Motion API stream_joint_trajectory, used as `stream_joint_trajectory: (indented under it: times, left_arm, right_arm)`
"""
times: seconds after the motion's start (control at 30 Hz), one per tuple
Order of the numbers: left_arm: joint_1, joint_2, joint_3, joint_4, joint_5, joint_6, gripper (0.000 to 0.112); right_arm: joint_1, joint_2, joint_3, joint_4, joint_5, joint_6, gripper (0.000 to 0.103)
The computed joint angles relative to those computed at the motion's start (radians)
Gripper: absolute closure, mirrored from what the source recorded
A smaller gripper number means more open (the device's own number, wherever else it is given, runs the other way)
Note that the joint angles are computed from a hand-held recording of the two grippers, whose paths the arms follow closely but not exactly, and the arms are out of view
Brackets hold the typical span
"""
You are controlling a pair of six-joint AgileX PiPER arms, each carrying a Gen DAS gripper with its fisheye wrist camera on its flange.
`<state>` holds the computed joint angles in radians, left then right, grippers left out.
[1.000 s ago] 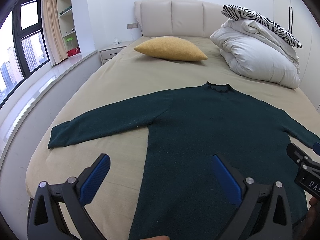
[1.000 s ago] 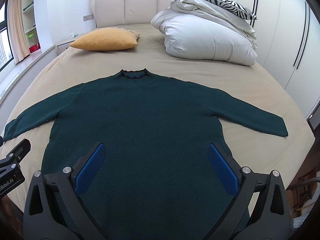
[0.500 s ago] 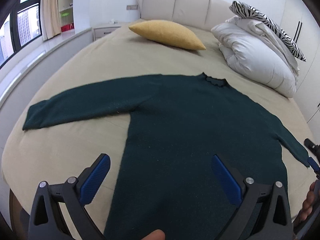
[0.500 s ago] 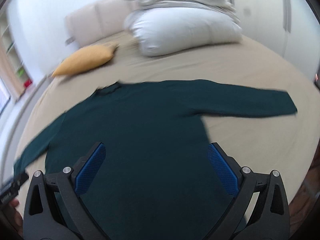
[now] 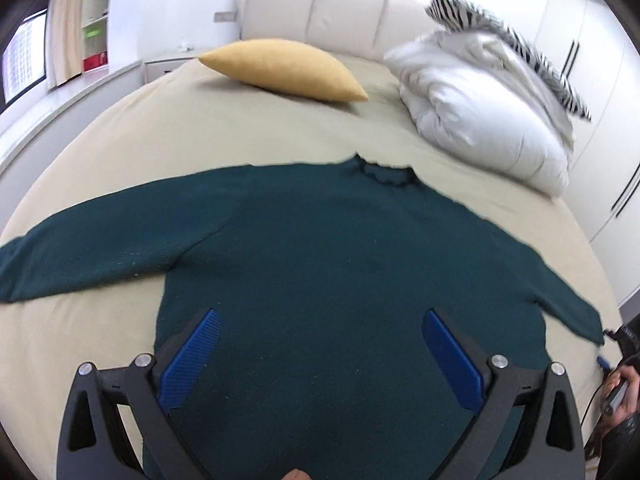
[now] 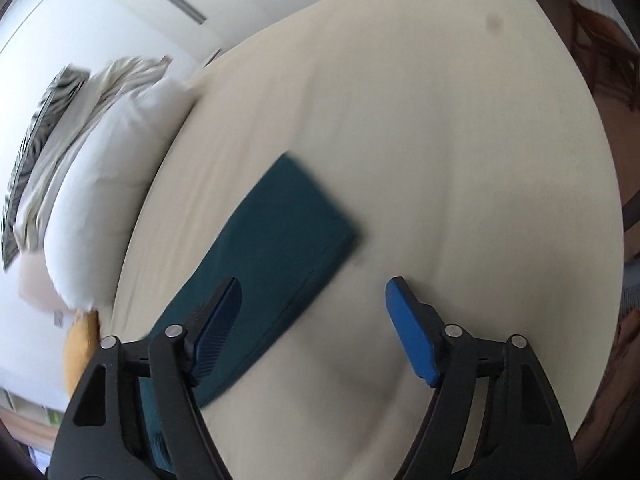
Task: Fold small clothes
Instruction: 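Grasp the sweater sleeve cuff nearest the right tool with the right tool, then fold the held sleeve across the sweater body and open the right tool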
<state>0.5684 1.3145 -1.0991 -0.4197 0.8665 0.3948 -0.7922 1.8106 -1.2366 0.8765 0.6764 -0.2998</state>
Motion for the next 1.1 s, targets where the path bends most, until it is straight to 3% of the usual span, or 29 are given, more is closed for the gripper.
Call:
stream_joint_trajectory:
  times: [0.07,0.13,0.27,0.33,0.5,0.6,0.77,0.97,1.1]
  left_arm:
    - [-0.07,0.039,-0.044,0.107,0.014,-0.123,0.009]
    - [-0.074,0.055,-0.053,0.101,0.016,-0.139,0.009]
    - [-0.061,0.088,-0.06,0.055,0.032,-0.093,0.009]
    - [-0.02,0.098,-0.056,-0.026,0.058,-0.024,0.009]
    - [0.098,0.143,-0.078,-0.252,0.157,0.136,0.011]
    - [0.124,0.172,-0.107,-0.313,0.201,0.169,0.013]
    - [0.173,0.237,-0.155,-0.419,0.275,0.21,0.015]
    - [0.209,0.321,-0.209,-0.468,0.321,0.216,0.016]
    - [0.173,0.39,-0.242,-0.476,0.336,0.204,0.017]
  right_arm:
    - [-0.017,0.039,-0.035,0.031,-0.004,-0.033,0.048]
    - [-0.034,0.083,-0.075,0.07,0.0,-0.08,0.06]
    - [0.017,0.104,-0.103,0.036,-0.018,-0.094,0.082]
    - [0.062,0.124,-0.168,-0.057,-0.01,-0.021,0.094]
    - [0.133,0.072,-0.22,-0.073,0.022,-0.024,0.095]
    - [0.225,0.002,-0.226,-0.051,0.05,-0.06,0.096]
    - [0.552,-0.011,-0.357,-0.102,0.07,0.017,0.096]
    - [0.921,0.028,-0.327,-0.075,-0.037,0.075,0.096]
    - [1.051,0.123,-0.341,-0.148,-0.068,0.158,0.093]
